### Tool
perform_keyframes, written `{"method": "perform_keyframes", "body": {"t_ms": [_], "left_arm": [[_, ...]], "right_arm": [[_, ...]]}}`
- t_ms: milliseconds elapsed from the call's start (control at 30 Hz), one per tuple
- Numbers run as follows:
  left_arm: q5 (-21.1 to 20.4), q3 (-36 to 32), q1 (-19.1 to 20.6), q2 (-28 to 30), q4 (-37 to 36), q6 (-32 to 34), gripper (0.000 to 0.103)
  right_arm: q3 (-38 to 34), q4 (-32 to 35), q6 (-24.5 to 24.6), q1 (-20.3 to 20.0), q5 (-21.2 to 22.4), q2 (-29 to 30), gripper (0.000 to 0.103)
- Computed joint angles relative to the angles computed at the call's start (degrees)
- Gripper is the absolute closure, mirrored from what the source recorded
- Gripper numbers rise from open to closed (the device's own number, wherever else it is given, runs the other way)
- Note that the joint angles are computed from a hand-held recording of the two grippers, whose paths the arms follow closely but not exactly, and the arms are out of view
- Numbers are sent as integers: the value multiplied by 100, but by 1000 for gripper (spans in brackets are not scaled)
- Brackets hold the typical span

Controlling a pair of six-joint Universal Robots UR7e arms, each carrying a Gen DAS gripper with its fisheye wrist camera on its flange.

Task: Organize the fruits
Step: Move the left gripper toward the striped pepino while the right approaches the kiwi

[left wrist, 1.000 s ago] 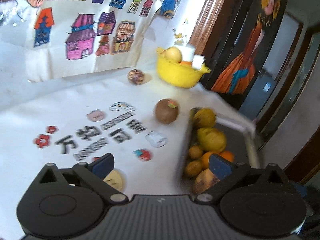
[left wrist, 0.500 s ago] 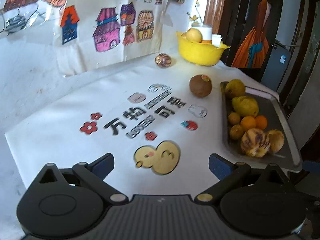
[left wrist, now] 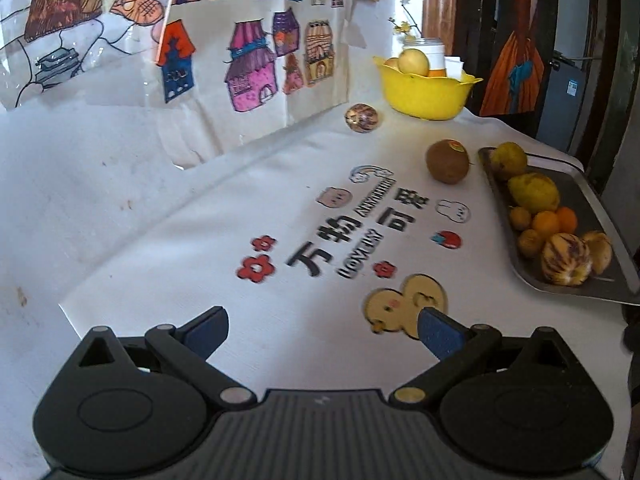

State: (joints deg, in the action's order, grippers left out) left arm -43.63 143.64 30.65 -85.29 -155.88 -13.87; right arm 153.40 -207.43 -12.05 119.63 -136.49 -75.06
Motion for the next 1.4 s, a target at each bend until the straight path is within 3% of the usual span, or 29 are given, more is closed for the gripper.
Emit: {"method": "perform_keyframes", "body": {"t_ms": [133,333,500,567,633,733,867,1033,1133,1233,1300,1400], "left_arm": [[-15,-228,238,45,-129,586,0],[432,-684,379,381,-491,2222,0],[592,-1097,454,1062,-1707,4092,0],[631,-1226,473,1490,-2743,4837,0],[619,-1416,530,2014,-3889,5577,0],[517,-1790,655,2628,-4806,6330,0],[184,-2263,862,3084,-4810,6430,0],[-248,-2745,1111,3651,-4966,6747,0],[-401,-2996,1219,4111,-5649,7350,0],[-715,-3214,1354,4270,-5488,7312,0],[-851,-3376,1431,4363,-5289,7166,0],[-788,-3675,1501,4658,-5282,7074,0]], "right_arm": [[-455,847,-209,156,-287,-254,1],[-1147,1795,-908,246,-669,-319,1],[-1652,2102,-1432,93,-573,-293,1],[-1738,1900,-1713,-60,-332,-266,1],[-1674,1070,-2246,-261,-90,-63,1],[-1479,-121,-2981,-674,387,257,1],[-1285,-864,-3849,-1215,1009,491,1],[-1309,-788,-4437,-1718,1553,517,1],[-1464,-585,-4534,-1921,1727,523,1],[-1722,-157,-4487,-2082,1844,503,1],[-1908,505,-4247,-2203,1939,384,1],[-2059,910,-4026,-2295,1927,375,2]]}}
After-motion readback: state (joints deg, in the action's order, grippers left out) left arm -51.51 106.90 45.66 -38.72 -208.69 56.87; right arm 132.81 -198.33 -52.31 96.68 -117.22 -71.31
